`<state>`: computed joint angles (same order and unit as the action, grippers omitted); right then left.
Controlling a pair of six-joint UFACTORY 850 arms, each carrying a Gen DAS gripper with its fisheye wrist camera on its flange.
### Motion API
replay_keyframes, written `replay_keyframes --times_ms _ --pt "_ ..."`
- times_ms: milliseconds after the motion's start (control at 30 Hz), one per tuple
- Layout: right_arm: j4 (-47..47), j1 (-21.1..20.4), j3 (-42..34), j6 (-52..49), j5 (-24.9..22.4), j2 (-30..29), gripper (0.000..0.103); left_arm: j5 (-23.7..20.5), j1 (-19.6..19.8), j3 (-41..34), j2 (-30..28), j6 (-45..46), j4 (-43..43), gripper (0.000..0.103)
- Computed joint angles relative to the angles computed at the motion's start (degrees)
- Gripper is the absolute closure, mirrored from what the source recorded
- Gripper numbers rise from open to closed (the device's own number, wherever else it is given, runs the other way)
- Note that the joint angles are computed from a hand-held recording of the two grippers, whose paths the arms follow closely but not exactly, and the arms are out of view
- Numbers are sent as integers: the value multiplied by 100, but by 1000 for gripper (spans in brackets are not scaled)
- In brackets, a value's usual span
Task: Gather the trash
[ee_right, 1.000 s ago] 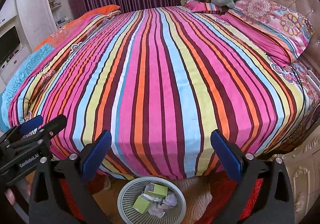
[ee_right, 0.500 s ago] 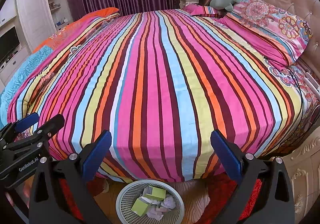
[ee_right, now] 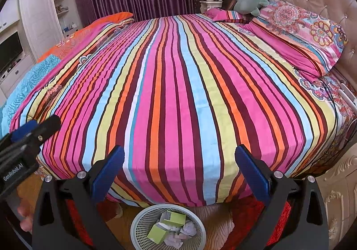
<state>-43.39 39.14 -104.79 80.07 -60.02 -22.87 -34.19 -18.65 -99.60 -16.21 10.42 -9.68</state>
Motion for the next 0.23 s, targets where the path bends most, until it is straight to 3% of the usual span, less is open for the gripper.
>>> replay_keyframes --times_ms 67,233 --pt "-5 1 -8 3 -1 -3 8 -124 22 -121 -55 36 -78 10" --pt "-5 -2 -20 7 15 -4 8 -240 36 -297 -136 -5 -59 10"
